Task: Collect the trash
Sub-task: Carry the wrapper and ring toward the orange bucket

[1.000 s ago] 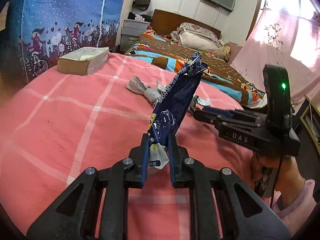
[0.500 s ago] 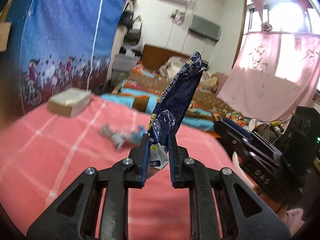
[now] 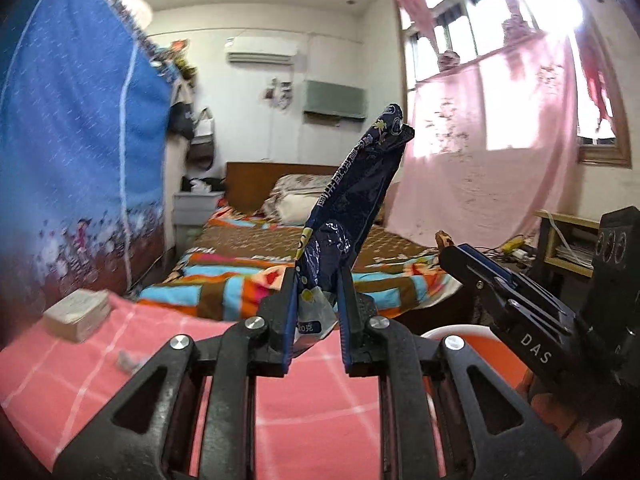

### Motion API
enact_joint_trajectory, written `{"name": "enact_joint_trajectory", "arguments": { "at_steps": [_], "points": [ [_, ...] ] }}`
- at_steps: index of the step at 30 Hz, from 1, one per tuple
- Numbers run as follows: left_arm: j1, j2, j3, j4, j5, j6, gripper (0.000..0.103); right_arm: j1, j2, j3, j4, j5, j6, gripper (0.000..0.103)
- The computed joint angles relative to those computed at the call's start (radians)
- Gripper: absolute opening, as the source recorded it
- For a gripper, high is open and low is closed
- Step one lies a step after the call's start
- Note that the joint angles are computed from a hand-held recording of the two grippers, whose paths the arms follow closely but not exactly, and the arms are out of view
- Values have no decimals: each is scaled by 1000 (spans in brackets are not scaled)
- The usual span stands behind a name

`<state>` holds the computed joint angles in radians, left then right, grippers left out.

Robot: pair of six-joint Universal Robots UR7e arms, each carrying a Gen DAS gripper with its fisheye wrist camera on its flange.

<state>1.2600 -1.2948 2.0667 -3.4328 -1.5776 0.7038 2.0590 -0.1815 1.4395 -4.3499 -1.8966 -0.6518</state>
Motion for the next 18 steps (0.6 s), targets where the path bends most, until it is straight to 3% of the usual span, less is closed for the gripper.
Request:
{"name": "enact_joint_trajectory", "arguments": {
  "at_steps": [10, 18],
  "points": [
    [-60, 41, 22, 80, -19, 19, 22, -21, -63, 112, -175, -99, 6, 25],
    [-94, 83, -6, 222, 7, -32, 23, -37, -97, 161, -204, -224, 58, 25]
  ]
}}
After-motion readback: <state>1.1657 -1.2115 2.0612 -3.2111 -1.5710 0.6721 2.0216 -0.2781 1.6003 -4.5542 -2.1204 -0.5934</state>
